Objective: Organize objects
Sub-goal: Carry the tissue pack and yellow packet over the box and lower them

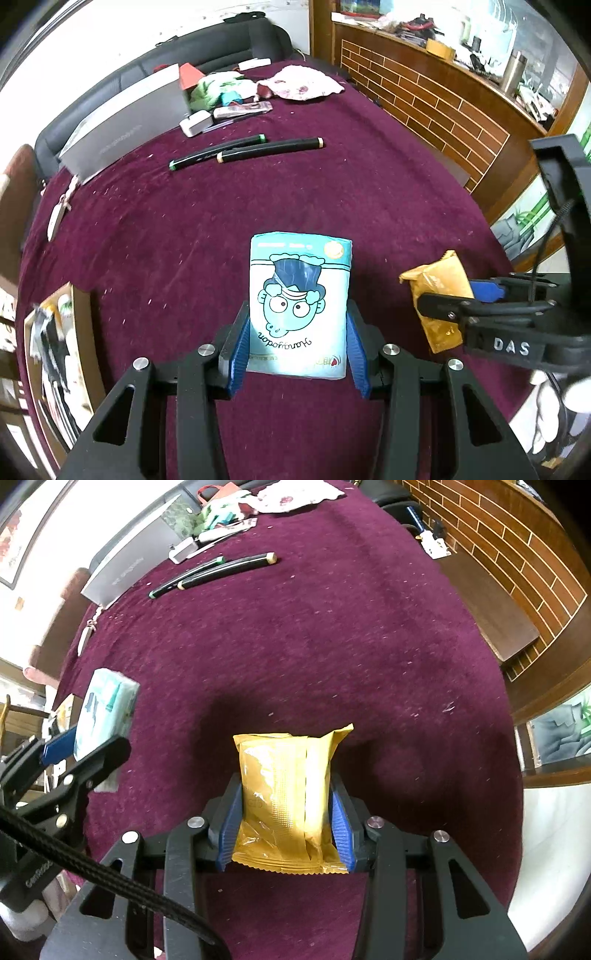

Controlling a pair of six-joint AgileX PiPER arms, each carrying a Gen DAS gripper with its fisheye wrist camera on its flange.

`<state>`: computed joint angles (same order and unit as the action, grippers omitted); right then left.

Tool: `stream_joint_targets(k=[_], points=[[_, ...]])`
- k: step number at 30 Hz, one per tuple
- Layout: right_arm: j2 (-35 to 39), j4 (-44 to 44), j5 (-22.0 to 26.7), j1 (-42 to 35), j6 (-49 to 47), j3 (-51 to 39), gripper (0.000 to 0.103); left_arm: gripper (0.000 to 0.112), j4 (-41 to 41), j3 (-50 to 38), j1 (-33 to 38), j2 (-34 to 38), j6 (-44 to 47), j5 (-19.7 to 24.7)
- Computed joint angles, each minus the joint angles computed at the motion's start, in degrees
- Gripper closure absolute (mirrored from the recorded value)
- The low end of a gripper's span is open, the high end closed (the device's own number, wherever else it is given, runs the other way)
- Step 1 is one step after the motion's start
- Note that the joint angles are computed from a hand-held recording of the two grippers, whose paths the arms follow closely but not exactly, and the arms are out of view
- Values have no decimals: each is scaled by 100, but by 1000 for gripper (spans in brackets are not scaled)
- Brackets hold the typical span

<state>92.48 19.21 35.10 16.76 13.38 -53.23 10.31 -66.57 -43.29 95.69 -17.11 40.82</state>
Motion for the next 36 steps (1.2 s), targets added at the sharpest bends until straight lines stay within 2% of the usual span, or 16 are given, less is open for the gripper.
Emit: stream_joint_targets(k=[4, 10, 14, 20, 27, 32, 36], points=[[-26, 87, 64, 264, 59, -91, 62, 72, -401, 581, 218, -657, 245, -130], [-92, -335, 213, 970, 792, -467, 62, 72, -1027, 1498, 853, -1806, 892, -180], [25, -714, 326, 1548, 1369, -903, 62, 72, -1636, 1990, 1794, -2534, 1753, 11], [636, -1039, 593, 2360, 1892, -1915, 62, 71, -2572, 2373, 3786, -3323, 3548, 540], [1654, -1248, 1211, 3122, 2161, -3588, 61, 71, -3614, 2518, 6094, -3448, 5725, 1145], [2505, -1367, 1930, 3533, 2202, -5116, 61, 71, -4066, 2472, 7447, -3075, 6975, 1458], [3328, -1408, 2674, 3800, 2173, -6595, 61, 71, -4253, 2333, 8138, -2598, 7612, 1462]])
